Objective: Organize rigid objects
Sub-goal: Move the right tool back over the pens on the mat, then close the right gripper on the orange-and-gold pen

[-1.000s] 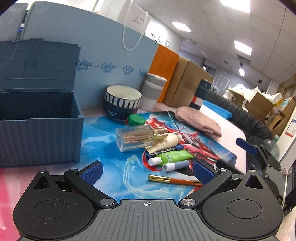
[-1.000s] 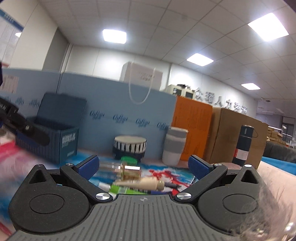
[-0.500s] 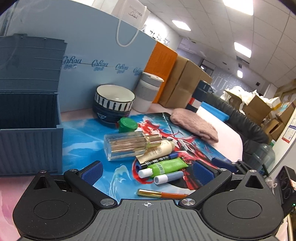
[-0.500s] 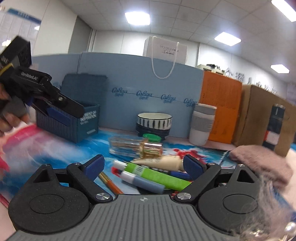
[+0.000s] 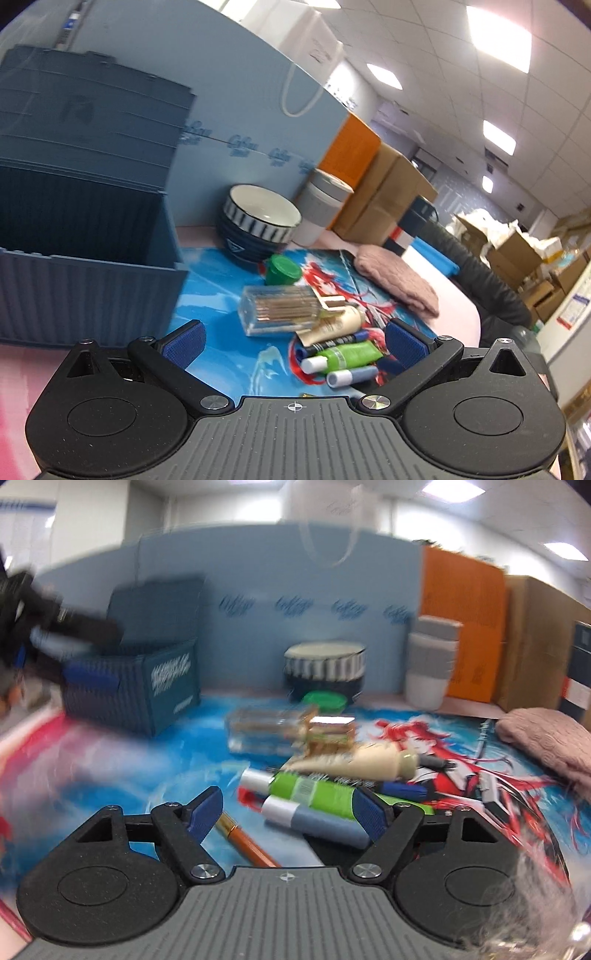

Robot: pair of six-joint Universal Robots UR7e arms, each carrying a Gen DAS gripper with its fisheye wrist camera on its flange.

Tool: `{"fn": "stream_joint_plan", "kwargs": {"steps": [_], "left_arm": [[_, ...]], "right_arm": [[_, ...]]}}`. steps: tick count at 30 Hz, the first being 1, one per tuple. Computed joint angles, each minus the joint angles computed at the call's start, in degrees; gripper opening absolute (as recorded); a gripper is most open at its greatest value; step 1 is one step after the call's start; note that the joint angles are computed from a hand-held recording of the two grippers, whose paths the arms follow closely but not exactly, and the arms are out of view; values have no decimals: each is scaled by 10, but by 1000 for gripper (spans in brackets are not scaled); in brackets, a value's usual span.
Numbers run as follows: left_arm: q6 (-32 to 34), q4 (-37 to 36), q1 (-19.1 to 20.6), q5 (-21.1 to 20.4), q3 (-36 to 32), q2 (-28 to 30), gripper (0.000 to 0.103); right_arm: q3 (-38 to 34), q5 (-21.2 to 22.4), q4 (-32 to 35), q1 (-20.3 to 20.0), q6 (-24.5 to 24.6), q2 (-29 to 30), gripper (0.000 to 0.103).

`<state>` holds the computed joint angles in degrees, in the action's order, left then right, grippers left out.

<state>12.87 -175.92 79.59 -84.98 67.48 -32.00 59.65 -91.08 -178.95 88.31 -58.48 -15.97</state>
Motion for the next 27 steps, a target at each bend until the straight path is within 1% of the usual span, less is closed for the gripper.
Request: {"fn": "stream_joint_plan", "kwargs": {"steps": [3, 4, 5, 6, 8, 11, 12, 13, 15, 18, 22, 23, 24, 25, 27], "left_arm": [[-2, -4, 1, -5, 1, -2, 103], [-1, -6, 2, -8, 2, -3, 103], [-1, -8, 2, -11, 3, -4, 103], [-2, -10, 2, -13, 4, -5, 103], [-3, -13, 3, -18, 6, -7, 103], [-5, -17, 4, -22, 11, -11, 103], [-6, -16, 4, -24, 11, -11, 103], [-8, -14, 5, -25, 10, -11, 103], [-12, -13, 6, -24, 7, -10, 103], [-17, -16, 7, -21, 6, -10, 103], [-21, -21, 7, -21, 9, -11, 103], [-20, -21, 7, -22, 10, -12, 103], [-19, -21, 7, -22, 10, -12, 103], [-18, -21, 6, -23, 10, -12, 103], [-16, -21, 6, -25, 11, -13, 103]], "right_arm": [[-37, -48, 7, 10, -6, 25, 76], [-48, -55, 4, 11, -2, 33, 75], [-57, -58, 9, 12, 8, 38, 72], [-67, -66, 7, 13, 15, 45, 66], [-86, -77, 19, 15, 33, 56, 61], [-104, -94, 12, 20, 52, 70, 50], [-106, -97, 15, 21, 65, 71, 43], [-107, -99, 20, 22, 78, 71, 39], [-105, -104, 28, 25, 95, 70, 28], [-93, -111, 23, 31, 108, 67, 27], [-87, -109, 25, 40, 142, 68, 27], [-90, -108, 27, 42, 152, 71, 25], [-94, -105, 28, 45, 160, 74, 19], [-99, -103, 31, 47, 166, 77, 16], [-112, -98, 62, 51, 183, 82, 16]]}}
